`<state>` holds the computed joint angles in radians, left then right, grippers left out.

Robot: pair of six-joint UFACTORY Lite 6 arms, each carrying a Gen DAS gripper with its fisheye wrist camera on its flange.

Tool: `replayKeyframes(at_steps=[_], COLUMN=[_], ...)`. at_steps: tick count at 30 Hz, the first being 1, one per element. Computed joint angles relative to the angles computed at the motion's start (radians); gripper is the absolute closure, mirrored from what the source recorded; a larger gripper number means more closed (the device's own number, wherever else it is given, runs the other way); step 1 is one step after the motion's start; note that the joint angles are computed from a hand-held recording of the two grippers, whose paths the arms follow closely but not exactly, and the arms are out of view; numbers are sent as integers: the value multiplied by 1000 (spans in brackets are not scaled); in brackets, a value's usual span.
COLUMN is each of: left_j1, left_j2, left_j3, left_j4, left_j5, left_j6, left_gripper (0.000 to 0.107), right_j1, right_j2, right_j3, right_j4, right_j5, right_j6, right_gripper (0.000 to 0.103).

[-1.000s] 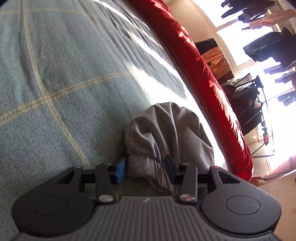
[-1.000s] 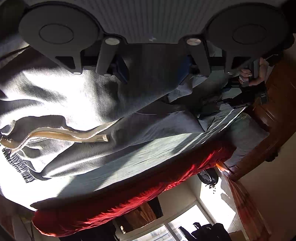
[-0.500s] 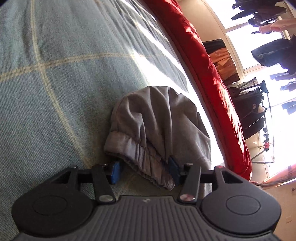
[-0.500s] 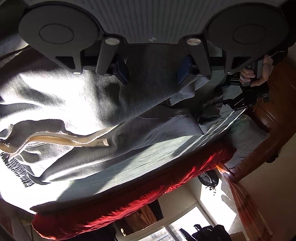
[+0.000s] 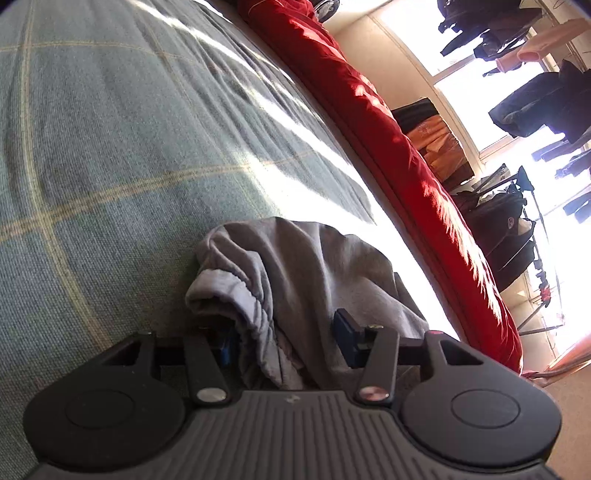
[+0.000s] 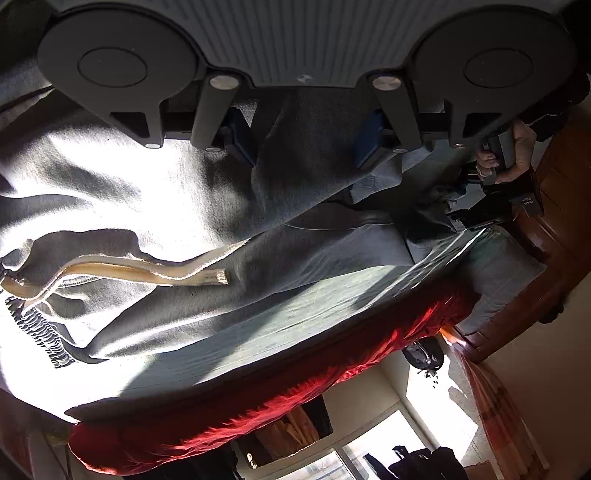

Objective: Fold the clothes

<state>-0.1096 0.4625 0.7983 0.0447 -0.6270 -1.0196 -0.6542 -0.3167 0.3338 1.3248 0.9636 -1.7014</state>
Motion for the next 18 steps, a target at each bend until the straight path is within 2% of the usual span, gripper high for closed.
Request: replayKeyframes(at_steps=[1, 3, 12, 18], left_j1=[11, 34, 132, 230], left_j2=[-15, -45, -347, -459], left_j3=[-6, -18, -102, -116], left_j4=[18, 57, -81, 50], left_j5=[13, 40, 208, 285], left_j6=[12, 31, 407, 387], left_gripper=[89, 96, 98, 98], right_j1=[9, 14, 36, 110], right_j2=[-5, -19, -67, -99], right_j3=[-2, -4, 20, 113], right_j4=[2, -4, -35, -89], right_j5=[-5, -10, -28, -57], right_j6=[2, 5, 35, 92], right_gripper=[40, 40, 40, 40])
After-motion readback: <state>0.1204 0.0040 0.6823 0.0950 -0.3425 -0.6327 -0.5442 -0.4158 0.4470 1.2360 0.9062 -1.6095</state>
